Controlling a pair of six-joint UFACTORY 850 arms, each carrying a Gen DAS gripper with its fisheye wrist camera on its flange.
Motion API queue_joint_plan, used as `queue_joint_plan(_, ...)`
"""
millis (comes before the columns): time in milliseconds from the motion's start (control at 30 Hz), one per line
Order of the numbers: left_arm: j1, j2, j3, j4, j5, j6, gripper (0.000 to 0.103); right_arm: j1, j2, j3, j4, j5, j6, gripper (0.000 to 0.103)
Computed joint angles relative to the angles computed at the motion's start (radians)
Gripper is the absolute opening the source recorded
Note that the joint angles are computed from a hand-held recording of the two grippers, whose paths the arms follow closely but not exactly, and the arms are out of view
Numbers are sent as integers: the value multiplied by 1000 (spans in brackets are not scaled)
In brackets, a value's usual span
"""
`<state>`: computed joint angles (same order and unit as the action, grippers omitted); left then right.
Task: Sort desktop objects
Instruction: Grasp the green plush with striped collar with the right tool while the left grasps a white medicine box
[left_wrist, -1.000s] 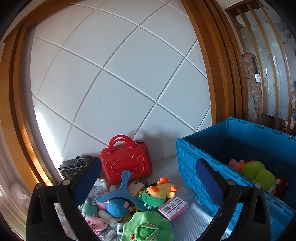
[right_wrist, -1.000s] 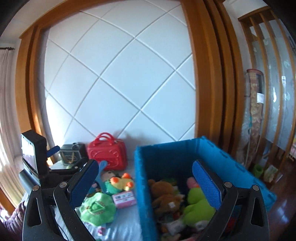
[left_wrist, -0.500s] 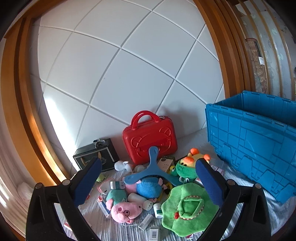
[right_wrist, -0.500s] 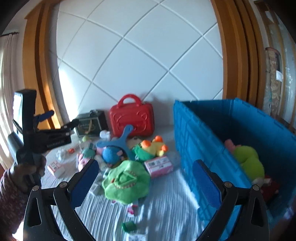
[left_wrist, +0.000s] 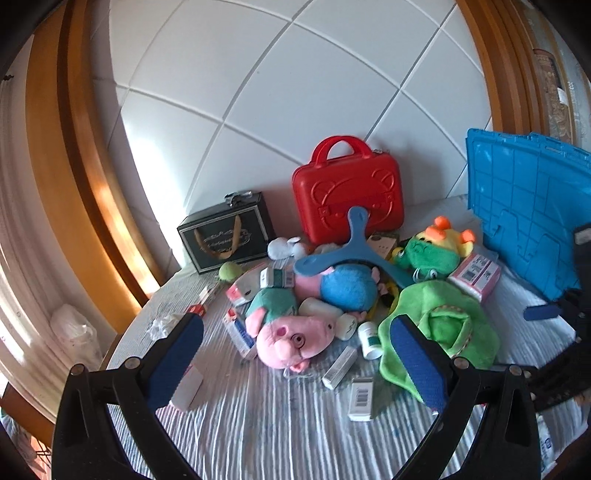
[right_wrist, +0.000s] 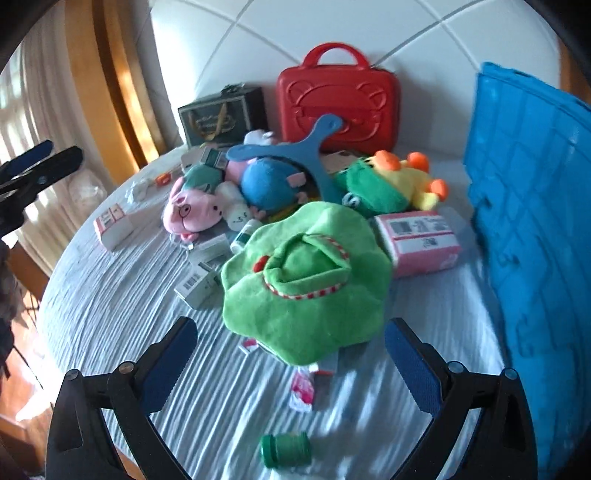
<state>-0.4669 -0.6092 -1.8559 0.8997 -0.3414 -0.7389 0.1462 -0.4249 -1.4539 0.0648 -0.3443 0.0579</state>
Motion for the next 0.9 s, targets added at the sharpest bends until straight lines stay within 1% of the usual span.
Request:
queue_joint_plan(100, 12, -14, 21, -34, -44, 14, 103, 9, -177, -191, 4, -103, -73, 102)
queue_joint_plan(167, 12, -42, 16, -74, -88, 42, 103, 20, -280, -304, -101, -163, -10, 102)
queue_joint_plan(200, 13, -55, 15, -95, -95, 57, 103, 23, -320, -349, -126, -190, -1, 102)
queue_joint_plan(233, 11, -74, 4, -122, -117, 78, 103, 20, -364, -400, -117, -222, -18, 102)
queue_joint_plan(267, 7, -94, -10, -126, -146, 79, 103, 16, -393, -433, -99, -245, -34, 102)
queue_joint_plan(300, 5, -106, -14, -127, -157, 74, 103, 13, -420, -463, -86, -271, -44, 99)
queue_joint_plan(333, 6, -117, -16, -139, -156, 74, 103, 11, -438, -482, -86, -285, -46, 100)
queue_joint_plan(367, 8, -130, -23, -163, -158, 82, 103, 9, -438, -477, -80, -269, -55, 100)
queue_joint_plan(433, 17, -159, -47, -269, -142, 164, 103, 7, -447, -488, -64, -280, -79, 100)
queue_joint_plan(467, 18, -182, -72, -320, -146, 215, 103, 5, -450, -492, -53, -284, -95, 98)
queue_joint_plan(500, 20, -202, -96, -381, -147, 282, 103, 2, -453, -498, -31, -288, -113, 86)
queue_joint_plan(533, 25, -223, -118, -460, -136, 374, 103, -4, -453, -507, 19, -298, -141, 59)
queue_joint_plan(567, 25, -244, -145, -497, -138, 425, 103, -6, -447, -507, 27, -301, -135, 45)
queue_joint_plan(600, 23, -272, -180, -527, -152, 470, 101, -3, -436, -502, -7, -298, -99, 31)
queue_joint_plan(633, 24, -300, -219, -586, -172, 542, 96, 1, -429, -497, -48, -295, -66, 27)
queue_joint_plan(667, 24, -329, -258, -628, -194, 599, 93, 0, -419, -487, -59, -292, -50, 25)
queue_joint_plan(700, 23, -354, -290, -639, -219, 624, 88, -3, -414, -483, -53, -293, -42, 24)
queue_joint_plan(733, 23, -384, -332, -666, -254, 658, 85, -7, -408, -476, -47, -288, -36, 23)
queue_joint_plan(767, 26, -403, -357, -706, -274, 696, 83, -8, -397, -462, -55, -277, -17, 23)
queue_joint_plan(800, 27, -411, -364, -721, -280, 712, 80, -7, -393, -457, -66, -267, 4, 23)
queue_joint_plan(867, 23, -441, -402, -702, -301, 705, 75, -10, -378, -443, -76, -251, 23, 23)
queue_joint_plan(900, 23, -457, -428, -716, -312, 720, 70, -9, -369, -435, -86, -243, 36, 23)
